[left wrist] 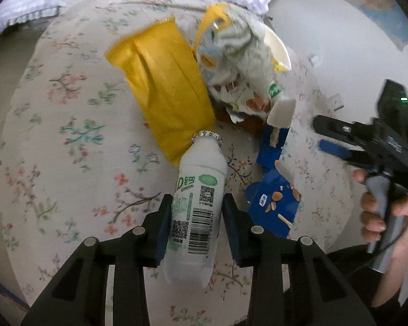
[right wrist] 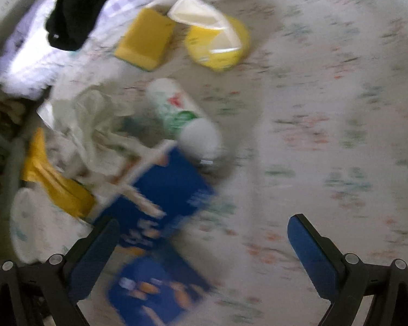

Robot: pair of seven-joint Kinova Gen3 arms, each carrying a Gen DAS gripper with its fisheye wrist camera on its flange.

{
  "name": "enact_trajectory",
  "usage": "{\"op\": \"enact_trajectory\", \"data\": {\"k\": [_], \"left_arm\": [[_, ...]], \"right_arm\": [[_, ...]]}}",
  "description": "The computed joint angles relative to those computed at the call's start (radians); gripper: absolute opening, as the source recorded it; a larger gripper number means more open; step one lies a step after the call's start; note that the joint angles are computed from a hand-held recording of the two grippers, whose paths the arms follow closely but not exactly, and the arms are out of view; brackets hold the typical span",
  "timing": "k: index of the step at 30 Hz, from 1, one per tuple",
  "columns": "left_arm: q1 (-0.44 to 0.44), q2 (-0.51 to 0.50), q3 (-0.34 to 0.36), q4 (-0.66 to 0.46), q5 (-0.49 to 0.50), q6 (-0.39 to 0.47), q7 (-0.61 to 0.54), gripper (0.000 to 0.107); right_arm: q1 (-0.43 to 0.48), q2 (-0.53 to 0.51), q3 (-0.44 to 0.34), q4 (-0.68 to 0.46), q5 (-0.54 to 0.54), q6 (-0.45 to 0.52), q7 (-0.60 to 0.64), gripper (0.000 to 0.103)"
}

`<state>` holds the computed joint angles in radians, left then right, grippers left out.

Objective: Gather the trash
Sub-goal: 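Grasp the white AD bottle with the left tool while the right tool grasps the blue biscuit box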

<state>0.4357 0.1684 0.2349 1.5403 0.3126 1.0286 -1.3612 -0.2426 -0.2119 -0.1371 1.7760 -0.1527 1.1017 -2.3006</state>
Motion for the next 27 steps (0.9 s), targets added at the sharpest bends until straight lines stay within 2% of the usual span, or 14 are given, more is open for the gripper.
{"op": "enact_trajectory", "data": {"k": [2,6,8,12,17,19,27], "left_arm": [[-0.022,-0.020,-0.003,0.024,0.042,0.003,-0.028,0.038],[-0.033,-0.056,-0.011,0.054,0.043,0.010,-0.032,0.038],[-0.046,-0.075,-0.018,0.065,0.053,0.016,-0.040,0.038],[-0.074,-0.121,-0.034,0.095,0.081,0.024,-0.069,0.038],[-0.093,-0.176,-0.044,0.118,0.096,0.043,-0.068,0.038],[-0.100,-0.194,-0.050,0.127,0.096,0.045,-0.069,0.038],[-0.135,-0.234,-0.075,0.148,0.092,0.045,-0.069,0.038]], "right_arm": [[-0.006,0.021,0.011,0.008,-0.044,-0.035,0.006,0.102],[-0.011,0.068,0.019,0.014,-0.098,-0.066,-0.007,0.093],[-0.009,0.081,0.024,0.023,-0.117,-0.080,-0.023,0.091],[0.010,0.057,0.028,0.062,-0.140,-0.135,-0.058,0.086],[0.016,0.028,0.097,0.131,-0.281,-0.174,-0.038,0.087],[0.042,0.018,0.071,0.129,-0.262,-0.170,-0.088,0.097],[0.039,0.033,0.020,0.090,-0.177,-0.150,-0.240,0.098]]}}
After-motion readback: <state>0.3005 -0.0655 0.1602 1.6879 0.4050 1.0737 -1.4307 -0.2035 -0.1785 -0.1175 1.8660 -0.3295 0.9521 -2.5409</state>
